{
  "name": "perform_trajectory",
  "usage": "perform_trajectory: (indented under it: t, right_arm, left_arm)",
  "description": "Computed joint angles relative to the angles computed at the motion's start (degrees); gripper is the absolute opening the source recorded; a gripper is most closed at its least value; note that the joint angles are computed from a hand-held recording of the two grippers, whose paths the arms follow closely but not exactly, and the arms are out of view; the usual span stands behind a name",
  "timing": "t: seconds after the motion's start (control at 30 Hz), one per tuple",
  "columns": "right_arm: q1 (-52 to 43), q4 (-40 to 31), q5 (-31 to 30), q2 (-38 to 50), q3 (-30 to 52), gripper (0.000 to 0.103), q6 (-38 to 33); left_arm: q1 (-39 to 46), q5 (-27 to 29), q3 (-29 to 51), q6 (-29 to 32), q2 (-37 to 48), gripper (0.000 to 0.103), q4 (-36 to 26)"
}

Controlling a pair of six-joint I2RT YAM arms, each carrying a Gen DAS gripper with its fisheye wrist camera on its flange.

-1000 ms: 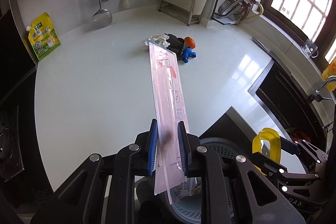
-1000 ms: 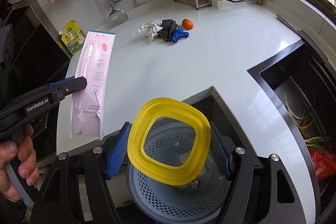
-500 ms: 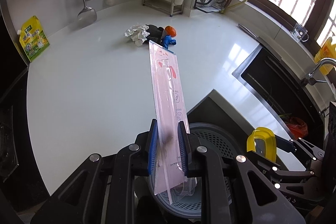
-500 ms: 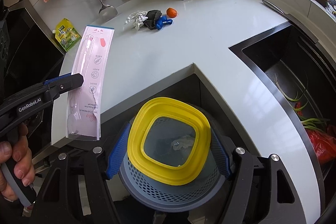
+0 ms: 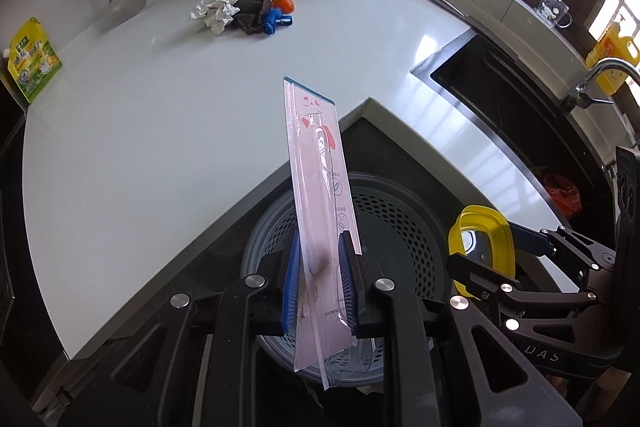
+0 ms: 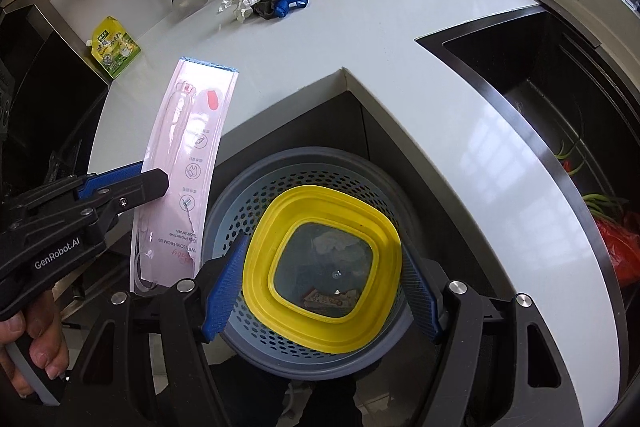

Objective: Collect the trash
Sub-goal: 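Carry the yellow ring and toothbrush package in both tools over the bin, then open the left tool to drop the pink toothbrush package into the bin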

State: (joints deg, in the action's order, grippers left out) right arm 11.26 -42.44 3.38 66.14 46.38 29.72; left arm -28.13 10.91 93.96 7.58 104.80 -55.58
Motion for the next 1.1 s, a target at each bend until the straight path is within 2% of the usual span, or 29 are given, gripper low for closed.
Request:
perform_trajectory:
  t: [0.4,1.1]
  right_arm:
    - [-2.11,3.62,-2.54,3.99,-5.39,0.069,-3.22]
    - [-2.59,10.11,-3.34,16.02,-4.10,0.069,-5.18]
  left_arm:
    - [-2.96,-1.53,-7.87,0.94,2.42,0.019,4.48]
    - [-3.58,-4.16,-7.35,4.62,9.94,0.019,8.24]
